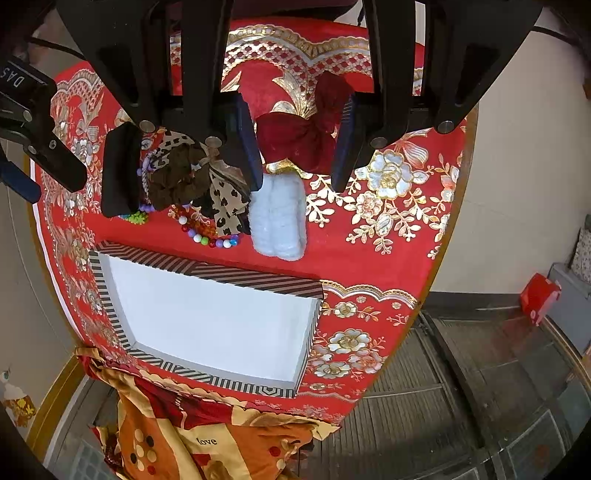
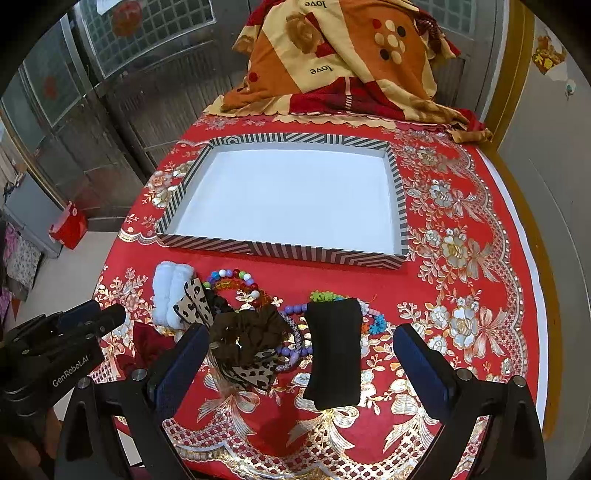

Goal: Organize jewelry
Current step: 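Close the left tool on the white fluffy hair tie while the right tool holds the black pad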

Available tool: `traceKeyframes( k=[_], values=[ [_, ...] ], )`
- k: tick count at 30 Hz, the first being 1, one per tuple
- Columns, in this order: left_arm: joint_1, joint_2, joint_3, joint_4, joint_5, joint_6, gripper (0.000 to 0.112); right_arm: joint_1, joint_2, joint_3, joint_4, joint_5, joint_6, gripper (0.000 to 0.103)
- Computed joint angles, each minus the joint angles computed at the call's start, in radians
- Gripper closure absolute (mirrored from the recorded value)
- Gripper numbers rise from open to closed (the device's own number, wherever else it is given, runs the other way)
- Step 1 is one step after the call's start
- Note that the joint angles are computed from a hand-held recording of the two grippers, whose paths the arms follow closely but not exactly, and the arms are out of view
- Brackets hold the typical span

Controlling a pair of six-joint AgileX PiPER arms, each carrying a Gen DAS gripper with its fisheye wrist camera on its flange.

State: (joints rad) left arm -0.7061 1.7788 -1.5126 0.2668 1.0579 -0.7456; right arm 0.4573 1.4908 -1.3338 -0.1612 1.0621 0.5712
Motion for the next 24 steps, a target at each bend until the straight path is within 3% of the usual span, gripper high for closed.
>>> traceKeyframes(
  k=[24],
  values=[
    [0.008, 0.009, -0.009, -0.022, 0.016, 0.026, 0.075, -0.012, 0.008, 0.008, 0.028, -0.001, -0.015, 0.004]
  ],
)
